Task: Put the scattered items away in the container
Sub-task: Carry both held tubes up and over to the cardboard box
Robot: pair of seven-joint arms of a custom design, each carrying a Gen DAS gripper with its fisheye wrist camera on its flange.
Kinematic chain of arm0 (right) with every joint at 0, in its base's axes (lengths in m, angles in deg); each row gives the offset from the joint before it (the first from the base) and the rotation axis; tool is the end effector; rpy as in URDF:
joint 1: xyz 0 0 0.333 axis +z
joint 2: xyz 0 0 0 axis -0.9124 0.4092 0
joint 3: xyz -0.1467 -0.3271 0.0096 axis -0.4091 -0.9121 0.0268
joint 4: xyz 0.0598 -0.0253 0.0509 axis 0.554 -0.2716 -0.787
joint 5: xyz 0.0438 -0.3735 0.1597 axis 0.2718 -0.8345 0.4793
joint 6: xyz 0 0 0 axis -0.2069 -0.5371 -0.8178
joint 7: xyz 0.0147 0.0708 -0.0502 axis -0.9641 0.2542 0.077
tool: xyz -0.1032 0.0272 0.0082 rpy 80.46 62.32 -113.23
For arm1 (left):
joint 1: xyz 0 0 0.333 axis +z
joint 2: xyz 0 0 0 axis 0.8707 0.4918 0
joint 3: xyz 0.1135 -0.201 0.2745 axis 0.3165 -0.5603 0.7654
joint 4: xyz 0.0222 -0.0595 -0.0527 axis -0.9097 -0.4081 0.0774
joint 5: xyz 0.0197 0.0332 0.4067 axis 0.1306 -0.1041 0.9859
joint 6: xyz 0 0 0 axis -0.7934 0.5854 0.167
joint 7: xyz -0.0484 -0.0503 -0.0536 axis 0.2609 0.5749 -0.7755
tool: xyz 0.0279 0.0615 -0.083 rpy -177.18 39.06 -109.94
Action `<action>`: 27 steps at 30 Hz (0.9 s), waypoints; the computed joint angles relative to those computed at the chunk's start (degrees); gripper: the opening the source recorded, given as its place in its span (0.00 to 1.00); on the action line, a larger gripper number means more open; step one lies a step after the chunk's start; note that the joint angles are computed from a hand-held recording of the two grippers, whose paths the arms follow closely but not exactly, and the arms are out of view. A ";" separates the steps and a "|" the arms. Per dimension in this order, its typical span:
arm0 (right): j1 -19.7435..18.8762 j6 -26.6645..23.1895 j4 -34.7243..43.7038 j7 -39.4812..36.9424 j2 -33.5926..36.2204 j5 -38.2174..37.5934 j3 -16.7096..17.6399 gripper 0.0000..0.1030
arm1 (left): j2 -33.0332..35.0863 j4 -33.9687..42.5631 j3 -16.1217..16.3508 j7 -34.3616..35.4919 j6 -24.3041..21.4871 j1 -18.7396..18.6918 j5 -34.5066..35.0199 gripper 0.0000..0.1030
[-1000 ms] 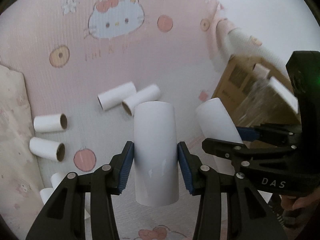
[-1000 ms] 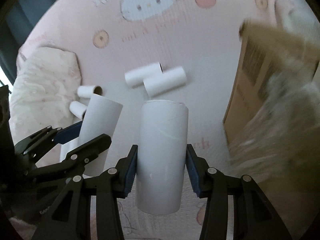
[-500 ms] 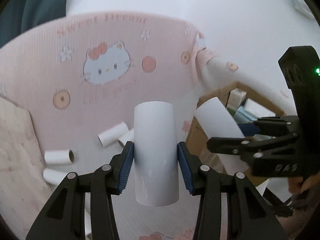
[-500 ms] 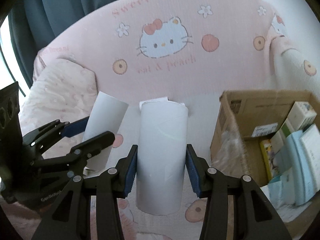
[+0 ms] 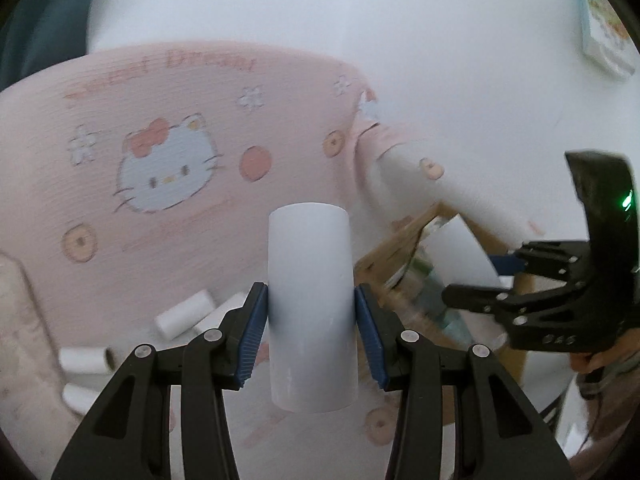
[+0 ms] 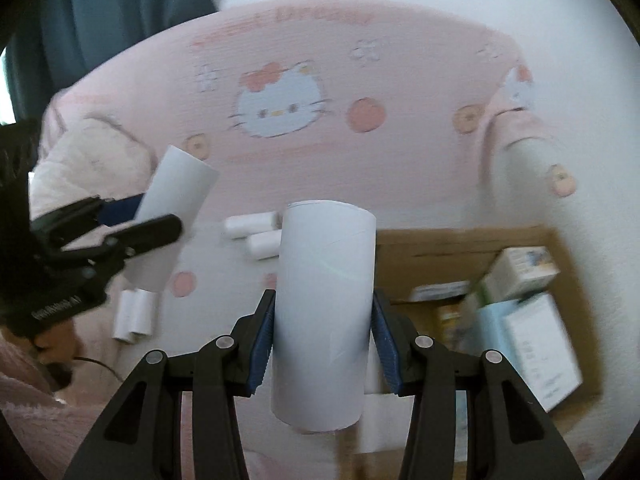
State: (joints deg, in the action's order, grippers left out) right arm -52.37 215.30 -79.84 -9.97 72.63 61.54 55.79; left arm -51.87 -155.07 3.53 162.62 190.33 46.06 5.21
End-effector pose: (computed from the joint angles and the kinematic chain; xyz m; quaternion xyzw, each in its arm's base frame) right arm 0.4956 0.1518 0.5944 -0.7940 0.5043 -0.1759 0.2905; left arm 0.5216 -0.1459 0.5927 -0.4384 0.7736 -0.4408 0.1227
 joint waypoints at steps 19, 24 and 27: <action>-6.11 -17.81 12.43 4.93 12.81 1.76 -4.49 0.42 | 18.87 21.03 -10.74 -1.47 -13.60 1.83 -0.34 0.47; -6.82 -23.42 15.82 4.55 17.50 3.48 -4.74 0.42 | 20.89 22.35 -13.44 0.22 -11.55 2.97 -0.32 0.47; -7.20 -27.04 18.29 3.83 20.73 5.53 -4.71 0.42 | 21.30 21.88 -14.00 -0.57 -8.60 3.05 -0.18 0.47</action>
State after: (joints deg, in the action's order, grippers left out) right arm -59.57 188.26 -61.55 -6.15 93.37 67.06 51.08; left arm -30.56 -133.20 -10.47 162.05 181.73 49.11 5.03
